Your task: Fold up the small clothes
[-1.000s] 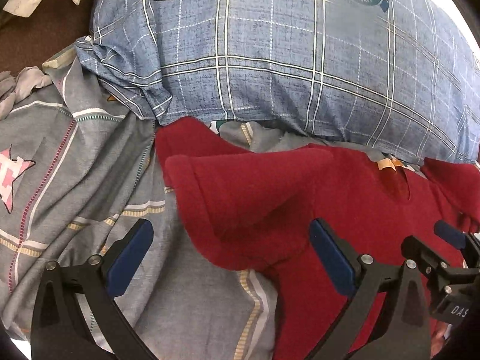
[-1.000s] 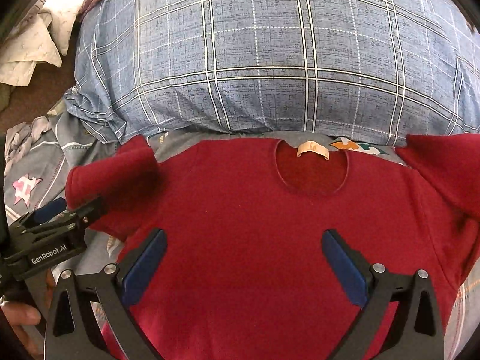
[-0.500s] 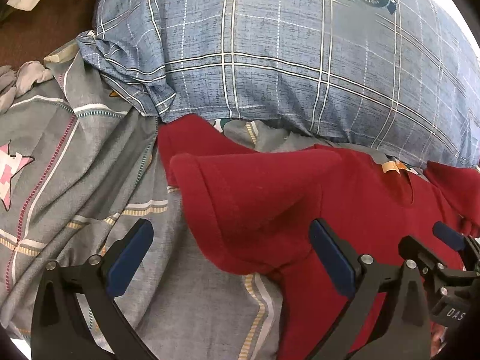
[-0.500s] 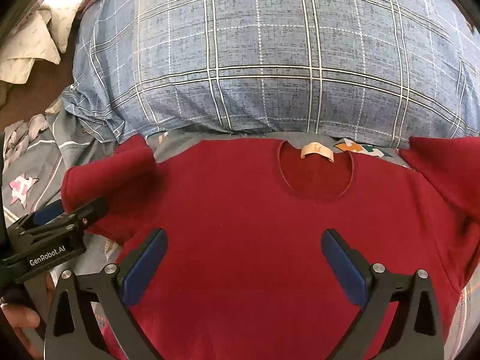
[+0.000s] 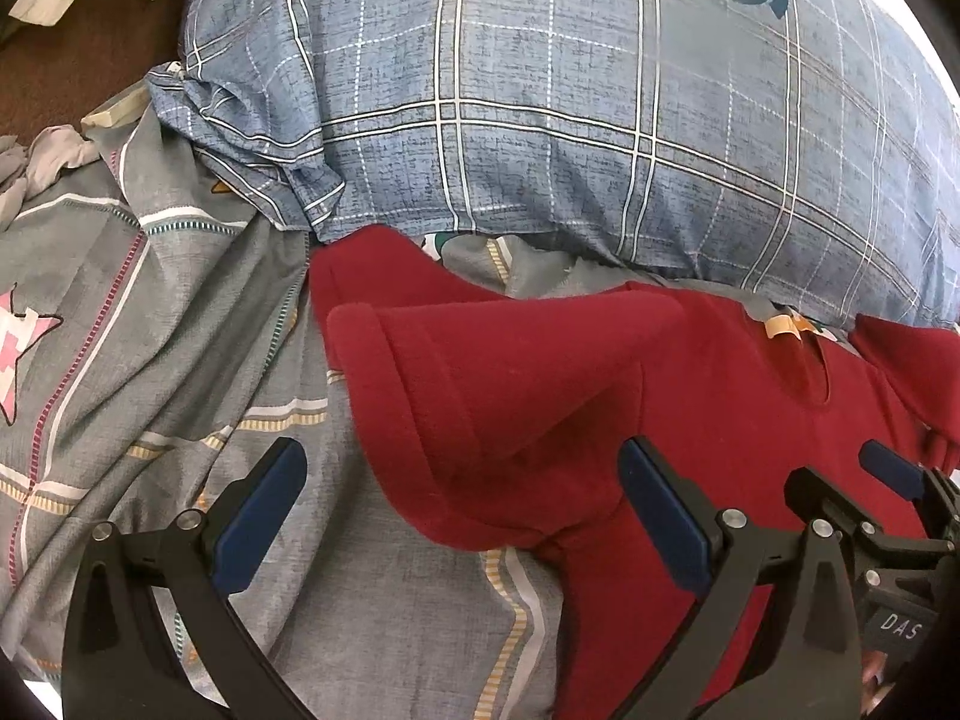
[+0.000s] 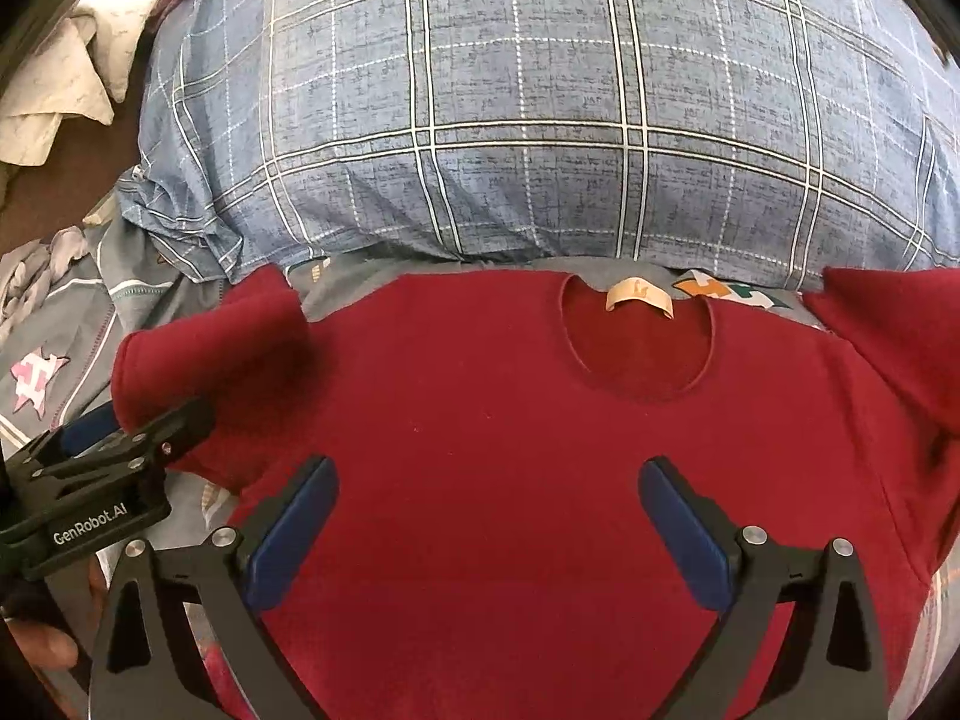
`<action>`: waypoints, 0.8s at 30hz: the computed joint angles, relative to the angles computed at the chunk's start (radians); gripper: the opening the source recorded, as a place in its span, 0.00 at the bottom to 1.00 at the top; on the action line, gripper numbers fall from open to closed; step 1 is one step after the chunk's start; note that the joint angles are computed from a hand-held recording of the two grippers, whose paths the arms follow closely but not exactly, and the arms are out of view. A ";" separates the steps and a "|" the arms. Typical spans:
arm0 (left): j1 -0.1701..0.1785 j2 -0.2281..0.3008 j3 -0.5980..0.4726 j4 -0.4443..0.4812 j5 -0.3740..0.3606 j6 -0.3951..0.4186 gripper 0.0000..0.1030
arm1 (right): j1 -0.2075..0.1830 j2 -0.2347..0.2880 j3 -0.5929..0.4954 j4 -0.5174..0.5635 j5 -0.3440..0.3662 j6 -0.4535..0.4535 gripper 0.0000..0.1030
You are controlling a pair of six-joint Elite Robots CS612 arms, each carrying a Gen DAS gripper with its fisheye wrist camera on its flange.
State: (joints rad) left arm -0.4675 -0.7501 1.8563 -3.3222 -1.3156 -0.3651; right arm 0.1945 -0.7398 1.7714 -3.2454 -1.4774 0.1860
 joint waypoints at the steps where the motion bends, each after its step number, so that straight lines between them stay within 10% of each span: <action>1: 0.000 0.000 0.000 0.000 -0.001 0.000 1.00 | 0.000 0.000 0.000 0.002 -0.001 -0.002 0.98; 24: -0.007 0.010 -0.006 -0.012 -0.029 0.033 1.00 | -0.006 -0.001 0.006 0.029 -0.057 0.031 0.98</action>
State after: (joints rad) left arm -0.4748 -0.7400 1.8500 -3.3339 -1.3450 -0.3319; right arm 0.1888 -0.7411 1.7774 -3.2167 -1.5345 0.2171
